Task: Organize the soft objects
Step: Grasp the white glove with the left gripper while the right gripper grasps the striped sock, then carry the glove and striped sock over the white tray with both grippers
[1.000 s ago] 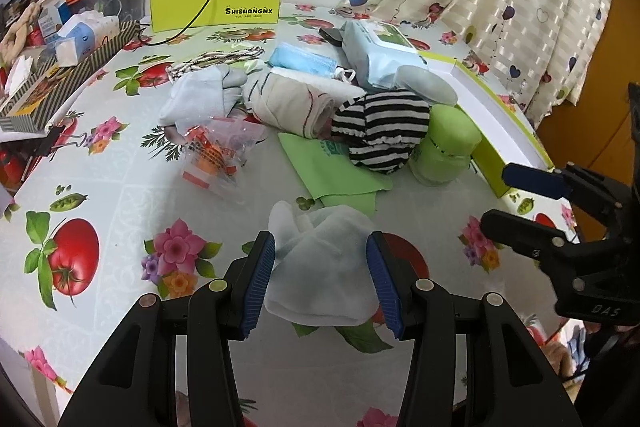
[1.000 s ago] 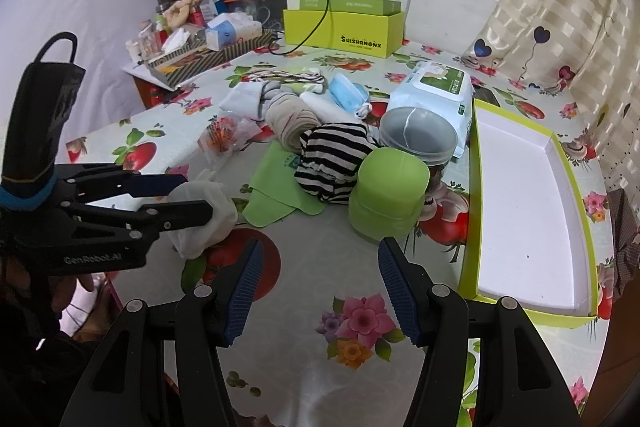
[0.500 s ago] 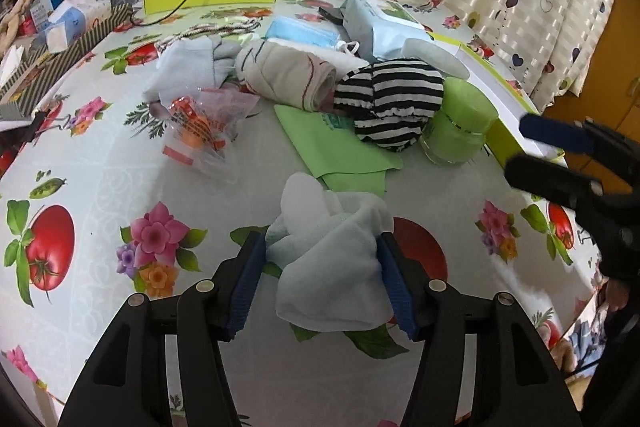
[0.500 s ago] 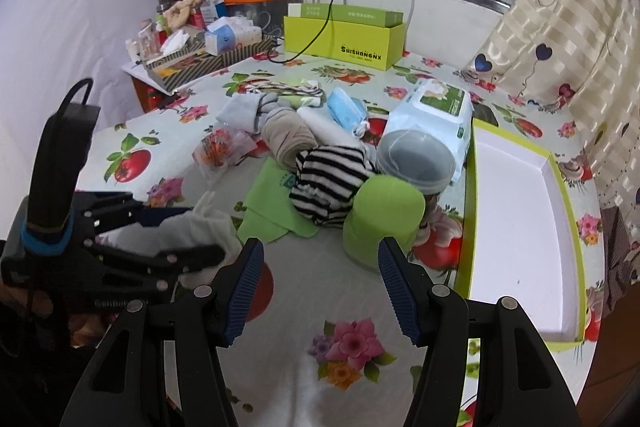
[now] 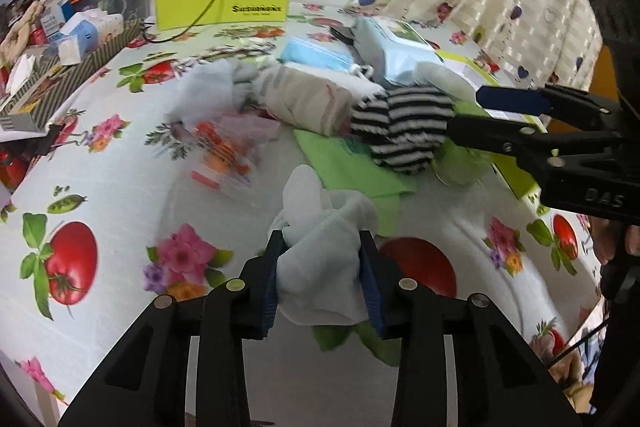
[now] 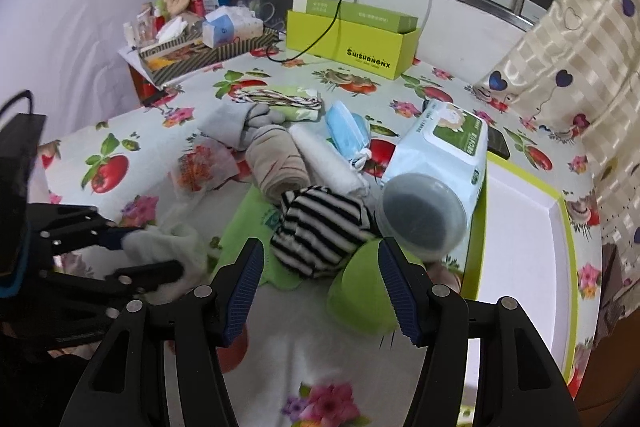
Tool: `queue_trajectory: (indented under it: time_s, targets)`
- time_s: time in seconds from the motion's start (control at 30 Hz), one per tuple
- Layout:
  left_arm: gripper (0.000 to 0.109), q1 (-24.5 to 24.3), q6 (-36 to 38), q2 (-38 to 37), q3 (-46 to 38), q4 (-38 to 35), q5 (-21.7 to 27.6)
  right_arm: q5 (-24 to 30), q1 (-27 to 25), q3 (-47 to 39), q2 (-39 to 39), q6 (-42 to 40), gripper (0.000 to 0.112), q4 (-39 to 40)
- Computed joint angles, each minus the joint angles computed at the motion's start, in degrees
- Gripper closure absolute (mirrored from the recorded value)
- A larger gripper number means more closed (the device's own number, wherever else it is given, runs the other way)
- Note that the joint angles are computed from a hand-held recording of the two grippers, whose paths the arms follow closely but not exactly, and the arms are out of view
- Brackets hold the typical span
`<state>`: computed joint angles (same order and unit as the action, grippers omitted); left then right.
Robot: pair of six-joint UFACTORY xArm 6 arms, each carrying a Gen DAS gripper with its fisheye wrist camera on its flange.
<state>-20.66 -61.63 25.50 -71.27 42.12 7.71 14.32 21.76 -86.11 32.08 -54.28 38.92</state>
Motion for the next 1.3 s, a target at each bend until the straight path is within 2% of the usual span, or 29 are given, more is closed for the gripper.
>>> queue_trajectory:
  time_s: [0.3, 0.53, 0.7, 0.73, 1.0, 1.3]
  targets:
    - [0.072, 3.0, -3.6, -0.3, -0.8, 3.6, -0.8, 6.3, -0.7, -10.7, 7.4, 11.9, 0.053, -18.1]
    - [0.072, 4.1, -4.2, 0.0, -2.3, 4.3, 0.2, 8.8, -0.1, -14.3, 10.1, 14.2, 0.054, -24.7]
    - [0.072, 4.5, -6.6, 0.1, -3.4, 6.4, 1.1, 8.7, 0.4, -15.2, 10.9, 13.7, 0.096, -26.6]
    - [0.072, 4.6, -7.6, 0.0, -3.6, 7.4, 1.4, 8.2, 0.6, -14.8, 10.7, 13.7, 0.099, -27.0]
    - [0.072, 5.3, -17.5, -1.6, -4.9, 17.4, 3.7, 3.1, 1.3, -9.6, 7.1, 6.0, 0.105, -17.2]
    - [0.072, 4.7, -22.2, -2.9, -5.6, 22.4, 5.6, 0.8, 2.0, -4.5, 1.7, -7.5, 0.105, 0.2]
